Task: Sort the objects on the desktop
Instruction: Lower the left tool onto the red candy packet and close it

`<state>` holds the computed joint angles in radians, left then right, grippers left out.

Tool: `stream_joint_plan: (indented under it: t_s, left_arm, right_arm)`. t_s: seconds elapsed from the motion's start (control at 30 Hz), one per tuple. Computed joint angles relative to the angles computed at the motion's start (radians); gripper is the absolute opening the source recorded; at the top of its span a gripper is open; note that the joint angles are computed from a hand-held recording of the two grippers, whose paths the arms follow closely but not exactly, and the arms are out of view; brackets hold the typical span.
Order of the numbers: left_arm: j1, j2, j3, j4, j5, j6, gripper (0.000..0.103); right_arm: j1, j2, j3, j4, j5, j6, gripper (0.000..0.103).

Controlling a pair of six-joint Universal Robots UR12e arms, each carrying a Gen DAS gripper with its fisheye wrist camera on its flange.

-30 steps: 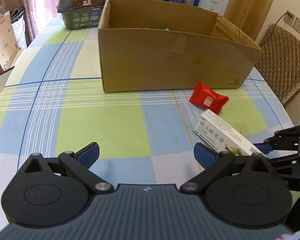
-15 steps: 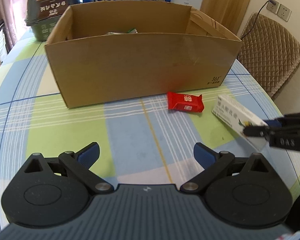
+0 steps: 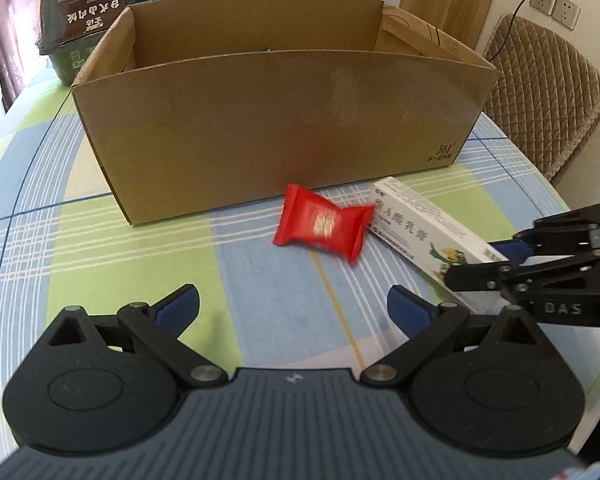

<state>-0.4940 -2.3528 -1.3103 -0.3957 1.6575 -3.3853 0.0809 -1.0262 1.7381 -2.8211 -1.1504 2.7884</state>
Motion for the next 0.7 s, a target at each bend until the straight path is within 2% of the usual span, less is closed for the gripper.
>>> stream_joint_plan:
  t_s: [0.27,0.4,0.47,0.57,0.67,0.7]
  left_arm:
    - [0.007,-0.051,0.065,0.023,-0.035,0.117,0.093]
    - [0.012,-0.082,0.11,0.023,-0.077,0.195,0.091]
    - [0.014,-0.097,0.133,0.016,-0.094,0.222,0.088]
    - [0.011,-0.117,0.16,0.007,-0.095,0.254,0.078]
    - [0.008,-0.131,0.178,0.001,-0.083,0.264,0.074]
    - [0.009,-0.133,0.181,-0.003,-0.085,0.267,0.069]
  right_arm:
    - [0.002,-0.002,0.006,-0.019,-0.087,0.064,0.023]
    - [0.01,-0.001,0.011,-0.026,-0.12,0.054,0.023]
    - [0.012,0.002,0.005,-0.019,-0.127,0.057,0.023]
    - [0.011,0.007,0.001,-0.021,-0.126,0.07,0.024]
    - [0.01,0.011,-0.001,-0.03,-0.127,0.07,0.025]
    - [0.011,0.011,-0.001,-0.033,-0.127,0.072,0.026]
